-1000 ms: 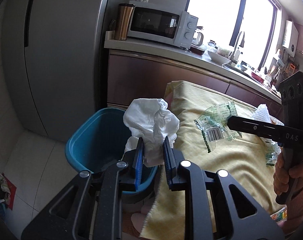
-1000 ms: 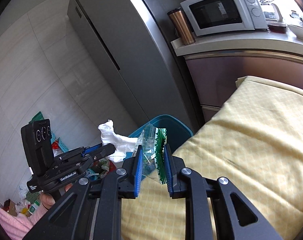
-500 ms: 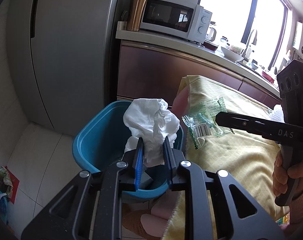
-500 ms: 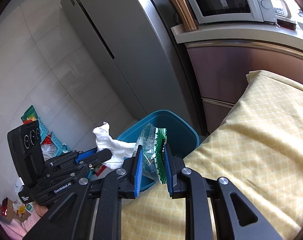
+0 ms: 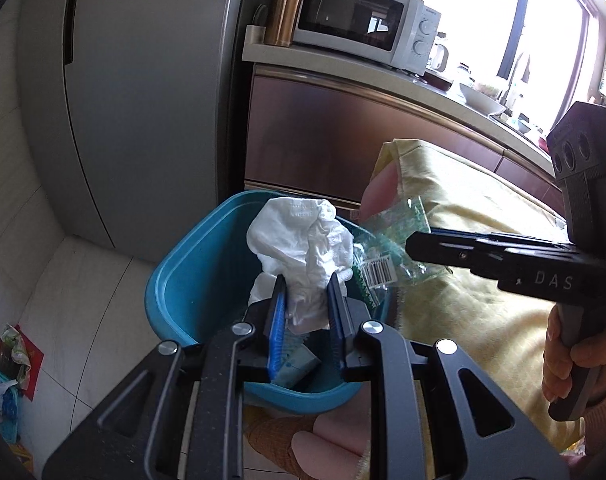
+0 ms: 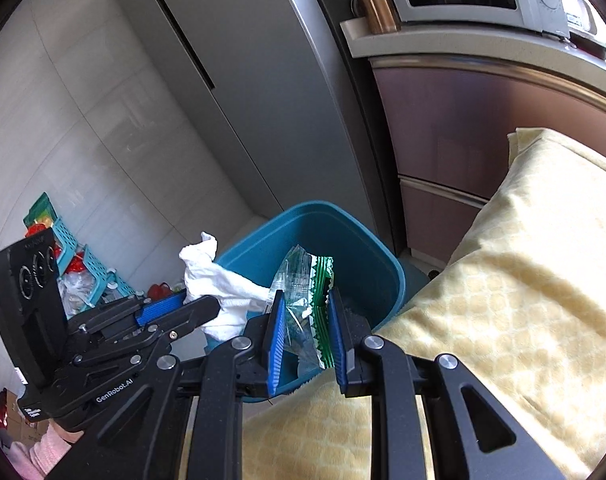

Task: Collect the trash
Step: 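Carry the tissue and green wrapper to the teal bin and release both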

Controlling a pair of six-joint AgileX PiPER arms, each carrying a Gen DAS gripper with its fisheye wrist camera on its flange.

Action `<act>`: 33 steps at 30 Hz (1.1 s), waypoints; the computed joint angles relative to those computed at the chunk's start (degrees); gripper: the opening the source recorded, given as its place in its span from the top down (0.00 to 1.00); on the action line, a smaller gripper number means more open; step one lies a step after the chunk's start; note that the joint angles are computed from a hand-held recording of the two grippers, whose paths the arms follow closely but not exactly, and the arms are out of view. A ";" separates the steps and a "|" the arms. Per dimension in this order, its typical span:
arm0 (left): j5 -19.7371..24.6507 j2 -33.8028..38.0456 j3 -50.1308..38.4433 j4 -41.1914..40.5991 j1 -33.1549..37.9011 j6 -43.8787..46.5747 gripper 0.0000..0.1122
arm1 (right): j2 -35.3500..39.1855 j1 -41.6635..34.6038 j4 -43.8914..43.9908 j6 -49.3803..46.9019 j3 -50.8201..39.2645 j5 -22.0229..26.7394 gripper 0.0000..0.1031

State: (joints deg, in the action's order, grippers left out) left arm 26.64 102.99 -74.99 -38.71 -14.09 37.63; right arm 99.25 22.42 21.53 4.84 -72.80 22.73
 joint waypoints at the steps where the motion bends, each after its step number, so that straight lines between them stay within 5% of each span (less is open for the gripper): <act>1: 0.02 0.56 -0.54 0.64 -0.04 -0.70 0.82 | 0.62 0.06 -0.59 0.65 -0.62 0.42 0.81; 11: 0.78 5.01 -4.74 6.45 -0.82 -6.56 0.77 | 7.20 0.25 -2.83 4.15 -8.29 6.00 0.73; 33: 0.98 10.15 -7.81 12.38 -2.60 -13.12 0.68 | 0.18 -1.12 5.71 -2.07 2.03 0.52 0.69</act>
